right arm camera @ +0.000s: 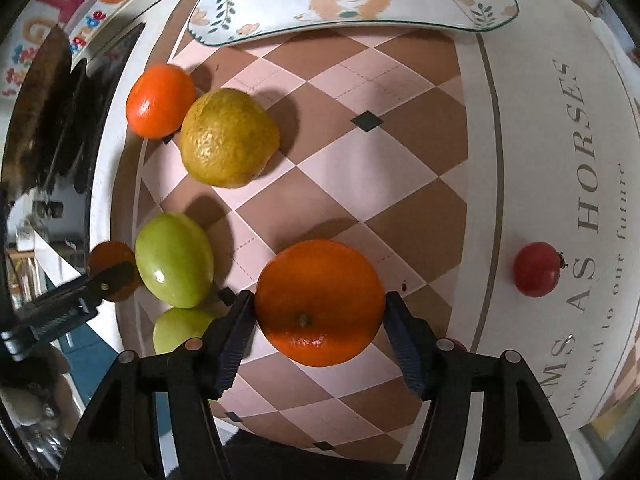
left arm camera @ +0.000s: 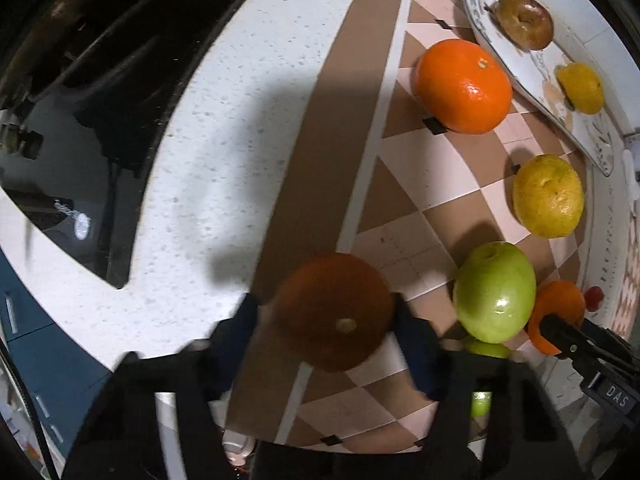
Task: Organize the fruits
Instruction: 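Grasp the dark orange fruit with the left gripper while the right gripper grasps an orange, then carry both fruits onto the floral plate and open both grippers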
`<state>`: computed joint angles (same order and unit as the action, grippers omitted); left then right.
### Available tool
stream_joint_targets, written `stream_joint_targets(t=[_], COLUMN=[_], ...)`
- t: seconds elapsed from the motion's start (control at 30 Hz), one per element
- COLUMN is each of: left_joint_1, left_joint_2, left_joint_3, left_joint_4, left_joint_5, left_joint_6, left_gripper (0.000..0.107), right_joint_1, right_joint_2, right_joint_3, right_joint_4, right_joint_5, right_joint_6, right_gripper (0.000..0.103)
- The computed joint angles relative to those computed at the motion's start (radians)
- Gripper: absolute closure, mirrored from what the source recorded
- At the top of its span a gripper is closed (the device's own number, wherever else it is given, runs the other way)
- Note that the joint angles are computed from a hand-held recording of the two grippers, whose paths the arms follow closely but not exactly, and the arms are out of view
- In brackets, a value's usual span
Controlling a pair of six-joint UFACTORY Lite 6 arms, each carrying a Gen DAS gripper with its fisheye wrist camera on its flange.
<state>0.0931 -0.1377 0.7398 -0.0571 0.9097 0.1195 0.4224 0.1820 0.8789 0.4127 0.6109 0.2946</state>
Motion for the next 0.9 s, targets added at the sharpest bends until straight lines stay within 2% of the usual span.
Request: stream_joint_targets(t=[0.17, 0.33, 0.37, 0.5, 0.6, 0.7, 0.8, 0.9], left_joint_1=[-0.041, -0.044, -0.05, -0.035, -0.102, -0.162, -0.226, -0.256], left_joint_2=[-0.024, -0.027, -0.001, -0.072, -0.016, 0.126, 0.329, 0.551], left_joint_3=[-0.023, -0.008, 0.032, 0.142, 0.327, 0.567, 0.818, 1.053], left_joint_4=[0.017, 0.019, 0.01, -0.067, -0.133, -0.208, -0.222, -0.224], left_joint_5=[-0.034, -0.026, -0.017, 0.114, 0.179, 0.237, 0.267, 0.312], left_joint_6=[-0.034, -0.038, -0.039, 0.014, -0.014, -0.041, -0.091, -0.128], left_gripper=[0.055, 0.056, 0.056, 0.056, 0.056, 0.056, 0.056, 0.056], right_joint_1=[0.002, 0.021, 0.02, -0.028, -0.101, -0.18, -0.251, -0.297], right_joint_2=[0.027, 0.073, 0.069, -0.013, -0.076, -0.082, 0.004, 0.169], right_joint_3=[0.013, 0.039, 0.037, 0.013, 0.055, 0.144, 0.295, 0.482], right_joint_4=[0.001, -0.004, -0.005, 0.02, 0.014, 0.01, 0.004, -0.009], right_joint_5=[-0.001, -0.014, -0.013, 0.001, 0.039, 0.073, 0.097, 0.105], right_joint_6=[0.0, 0.003, 0.003, -0.021, -0.034, -0.066, -0.104, -0.139], right_gripper=[0.035, 0.037, 0.037, 0.037, 0.037, 0.037, 0.037, 0.037])
